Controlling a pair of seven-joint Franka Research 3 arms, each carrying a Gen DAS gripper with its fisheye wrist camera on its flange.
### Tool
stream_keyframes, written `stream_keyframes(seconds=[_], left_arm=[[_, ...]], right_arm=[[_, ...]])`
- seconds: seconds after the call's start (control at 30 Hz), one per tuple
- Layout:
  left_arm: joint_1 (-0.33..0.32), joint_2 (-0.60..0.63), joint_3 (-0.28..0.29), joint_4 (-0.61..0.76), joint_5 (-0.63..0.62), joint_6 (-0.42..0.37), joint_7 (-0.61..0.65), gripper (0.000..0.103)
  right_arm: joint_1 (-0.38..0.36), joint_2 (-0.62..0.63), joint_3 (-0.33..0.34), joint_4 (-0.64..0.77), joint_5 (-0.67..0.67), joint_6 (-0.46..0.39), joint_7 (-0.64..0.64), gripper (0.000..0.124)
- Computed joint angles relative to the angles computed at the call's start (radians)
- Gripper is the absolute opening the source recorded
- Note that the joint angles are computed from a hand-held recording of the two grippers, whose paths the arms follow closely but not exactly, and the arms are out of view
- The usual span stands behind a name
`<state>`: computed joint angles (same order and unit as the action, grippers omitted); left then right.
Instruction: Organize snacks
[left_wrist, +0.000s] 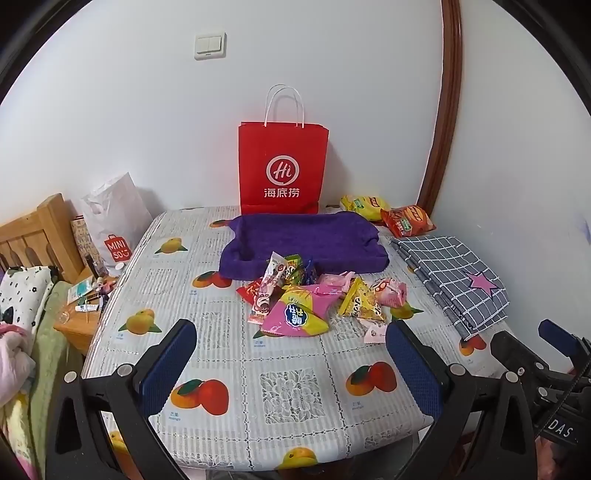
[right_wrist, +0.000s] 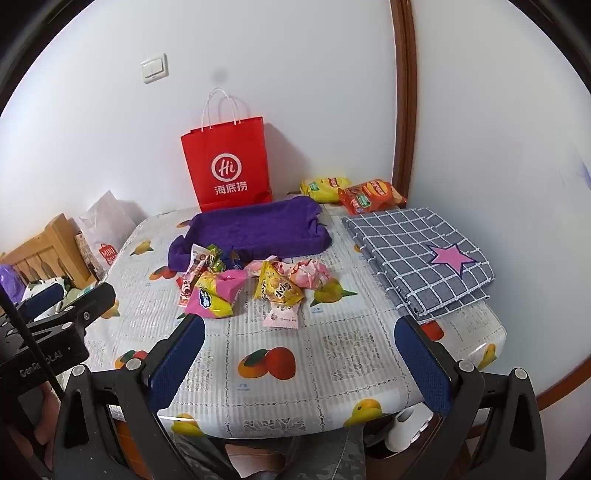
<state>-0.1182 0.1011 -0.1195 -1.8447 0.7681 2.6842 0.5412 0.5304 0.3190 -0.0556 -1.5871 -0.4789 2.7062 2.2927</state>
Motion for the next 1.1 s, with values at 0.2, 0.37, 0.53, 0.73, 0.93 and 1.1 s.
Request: stream_keyframes(seconds=[0.2,0.37,0.53,0.73,0.93,1.1], left_arm=[[0.001,-0.007,0.000,-0.008,-0.003,0.002,-0.001,0.103],[-0.002,0.004,0.001,-0.003,0.017,0.004,-0.015,0.103],[0.003,-0.001,0.004,-0.010,0.010,0.015,-0.003,0.103],[-0.002,-0.001,-0.001,-0.002,0.017,0.008,-0.010,0.103],[-0.001,-0.004,-0.001,-0.006,0.005,0.020,-0.005,0.103],[0.004,-0.003,-0.002,-0.010,-0.031,0.038,0.009,0.103]], right_arm=[[0.002,-0.005,-0.001,-0.005,-0.004,0.010,0.001,0.101],[0.001,-0.007,-0.001,-0.005,-0.005,0.008,0.004,0.101],[0.001,-0.004,0.001,0.001,-0.004,0.003,0.002,0.101],[0.006,-0.002,-0.001,0.002,-0.008,0.003,0.008,0.101],[0.005,-0.002,-0.001,0.002,-0.007,0.003,0.014,0.101],[0.008,0.004,-0.003,0.005,-0.012,-0.001,0.022,0.101]])
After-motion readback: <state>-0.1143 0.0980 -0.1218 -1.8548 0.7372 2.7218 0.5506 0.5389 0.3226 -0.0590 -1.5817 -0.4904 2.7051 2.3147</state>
